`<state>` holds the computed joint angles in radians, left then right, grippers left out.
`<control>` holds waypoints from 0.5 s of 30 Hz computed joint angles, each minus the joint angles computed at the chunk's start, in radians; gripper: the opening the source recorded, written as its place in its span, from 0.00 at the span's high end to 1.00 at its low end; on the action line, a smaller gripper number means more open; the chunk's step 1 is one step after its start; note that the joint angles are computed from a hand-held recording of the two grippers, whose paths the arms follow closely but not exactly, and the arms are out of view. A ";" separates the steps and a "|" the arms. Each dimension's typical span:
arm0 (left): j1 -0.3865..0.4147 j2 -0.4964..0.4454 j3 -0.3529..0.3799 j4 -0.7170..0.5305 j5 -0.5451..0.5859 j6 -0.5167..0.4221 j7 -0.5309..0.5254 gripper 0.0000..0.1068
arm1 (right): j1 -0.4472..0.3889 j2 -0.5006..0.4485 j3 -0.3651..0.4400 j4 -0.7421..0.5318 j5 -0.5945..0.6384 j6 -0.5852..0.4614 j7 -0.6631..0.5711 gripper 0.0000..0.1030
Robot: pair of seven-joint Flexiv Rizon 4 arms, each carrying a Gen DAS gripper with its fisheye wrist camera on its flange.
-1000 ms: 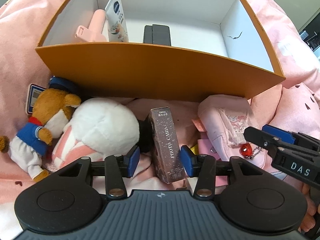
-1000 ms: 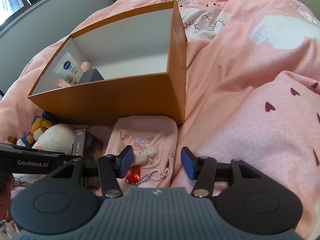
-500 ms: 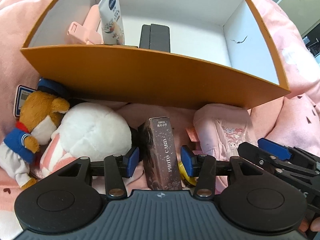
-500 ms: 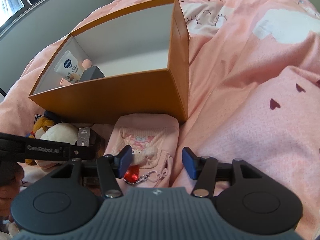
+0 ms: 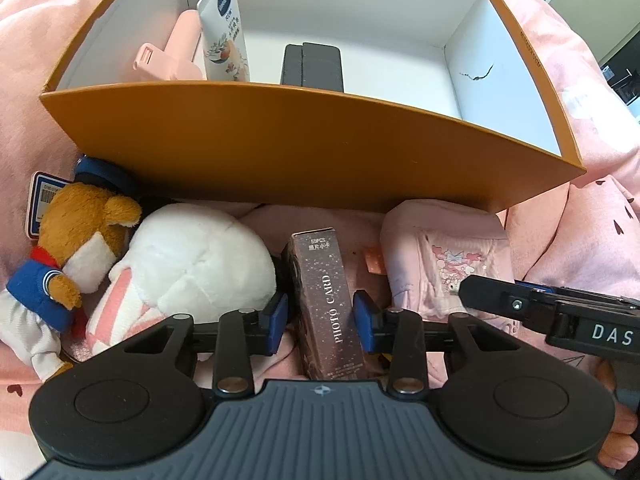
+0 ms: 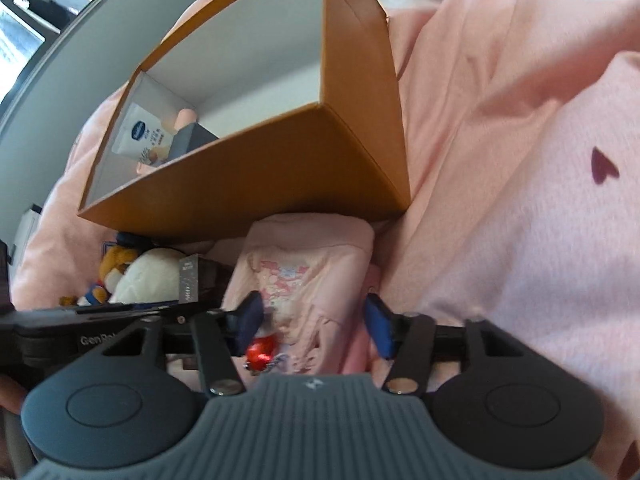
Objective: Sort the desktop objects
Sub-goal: 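Grasp the photo card box with the left gripper while the right grasps the pink pouch, then lift the photo card box and pink pouch and carry both over the orange box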
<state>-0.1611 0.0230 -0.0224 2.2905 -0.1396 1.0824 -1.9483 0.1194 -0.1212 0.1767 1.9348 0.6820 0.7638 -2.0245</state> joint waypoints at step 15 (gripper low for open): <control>-0.013 0.061 0.015 0.092 -0.122 0.068 0.104 0.72 | 0.022 0.096 -0.030 0.010 0.067 -0.038 -0.123 0.70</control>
